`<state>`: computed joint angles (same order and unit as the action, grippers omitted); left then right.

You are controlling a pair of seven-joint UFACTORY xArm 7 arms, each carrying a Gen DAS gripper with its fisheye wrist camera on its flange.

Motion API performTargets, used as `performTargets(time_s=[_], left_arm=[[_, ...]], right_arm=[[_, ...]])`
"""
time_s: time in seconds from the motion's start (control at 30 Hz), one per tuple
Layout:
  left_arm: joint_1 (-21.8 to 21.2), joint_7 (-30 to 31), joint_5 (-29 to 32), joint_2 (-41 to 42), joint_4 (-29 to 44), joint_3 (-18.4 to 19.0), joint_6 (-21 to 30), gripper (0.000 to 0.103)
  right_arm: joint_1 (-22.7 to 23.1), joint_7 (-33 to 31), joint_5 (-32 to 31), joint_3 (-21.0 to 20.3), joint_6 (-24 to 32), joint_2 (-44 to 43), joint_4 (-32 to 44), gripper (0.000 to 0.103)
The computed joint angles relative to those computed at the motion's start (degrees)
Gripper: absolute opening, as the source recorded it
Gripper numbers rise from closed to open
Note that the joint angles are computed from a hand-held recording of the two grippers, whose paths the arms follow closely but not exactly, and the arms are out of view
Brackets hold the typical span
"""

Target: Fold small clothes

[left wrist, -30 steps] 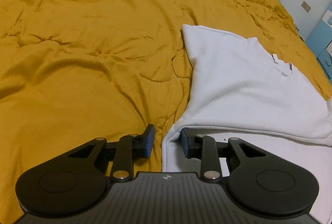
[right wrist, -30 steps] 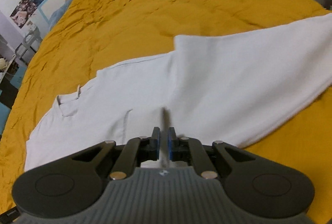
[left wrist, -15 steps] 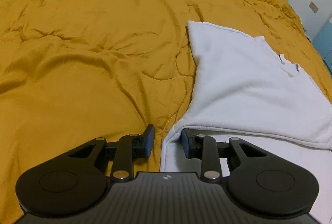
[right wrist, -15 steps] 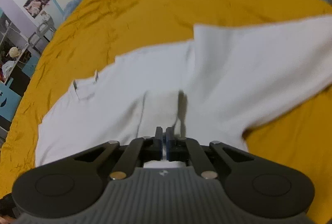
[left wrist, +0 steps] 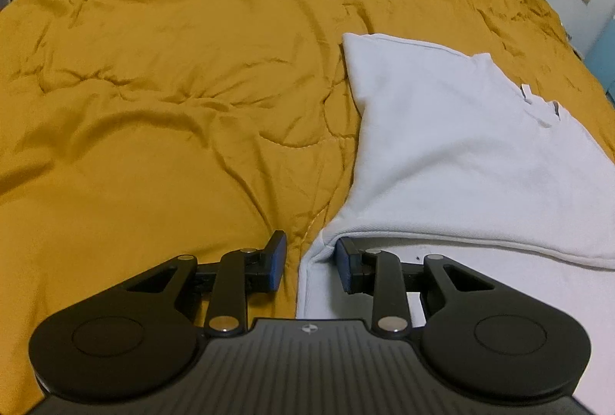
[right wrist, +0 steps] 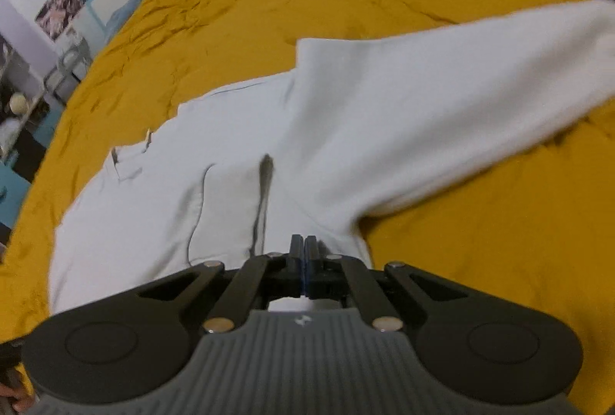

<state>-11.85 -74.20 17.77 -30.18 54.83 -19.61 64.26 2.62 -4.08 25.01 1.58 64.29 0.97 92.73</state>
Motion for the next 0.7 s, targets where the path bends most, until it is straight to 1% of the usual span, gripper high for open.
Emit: performTargets(time_s=[0.1, 0.13, 0.17, 0.2, 0.23, 0.27, 0.33, 0.43, 0.57, 0.7], left_arm=[[-0.6, 2.0, 0.5, 0.7, 2.5, -0.7, 2.7, 0.039], [-0.8, 2.4, 0.7, 0.7, 3.2, -0.9, 3.2, 0.044], [-1.1, 2.6, 0.9, 0.3, 3.5, -1.2, 3.0, 0.049], [-1.4, 2.8, 1.0, -0.2, 3.6, -1.4, 2.5, 0.051], [-1.6, 2.8, 1.2, -0.7, 3.7, -1.6, 1.8, 0.052], [-1.7, 2.7, 1.5, -1.1, 3.7, -1.9, 0.8, 0.054], [-1.2, 2.2, 2.6, -1.1, 4.6, -3.0, -0.5, 0.057], [0.3, 0.7, 4.5, 0.5, 6.6, -4.3, -1.5, 0.059], [1.7, -1.9, 6.9, 4.4, 9.7, -5.1, -0.1, 0.059], [0.9, -4.7, 8.2, 7.7, 11.1, -4.3, 1.1, 0.059]], right_arm=[[-1.0, -2.1, 1.7, -0.9, 0.2, -0.6, 0.6, 0.000], [-1.8, -3.3, 2.8, -1.6, 0.1, -0.6, 0.9, 0.001], [-2.4, -3.5, 3.5, -2.1, 0.0, -0.3, 1.7, 0.005], [-3.2, -3.4, 3.6, -2.5, 0.1, 0.4, 3.2, 0.012], [-4.1, -3.2, 3.9, -3.0, -0.1, 1.2, 4.7, 0.031], [-5.1, -3.3, 4.3, -3.5, -0.4, 1.6, 5.5, 0.040], [-7.1, -2.7, 4.1, -4.4, -0.9, 3.1, 8.4, 0.040], [-10.7, 0.5, 2.6, -5.5, -1.4, 6.6, 13.6, 0.044], [-15.7, 5.7, 0.6, -6.3, -2.6, 12.2, 20.0, 0.045], [-20.7, 10.0, -1.0, -6.1, -2.6, 19.9, 29.1, 0.045]])
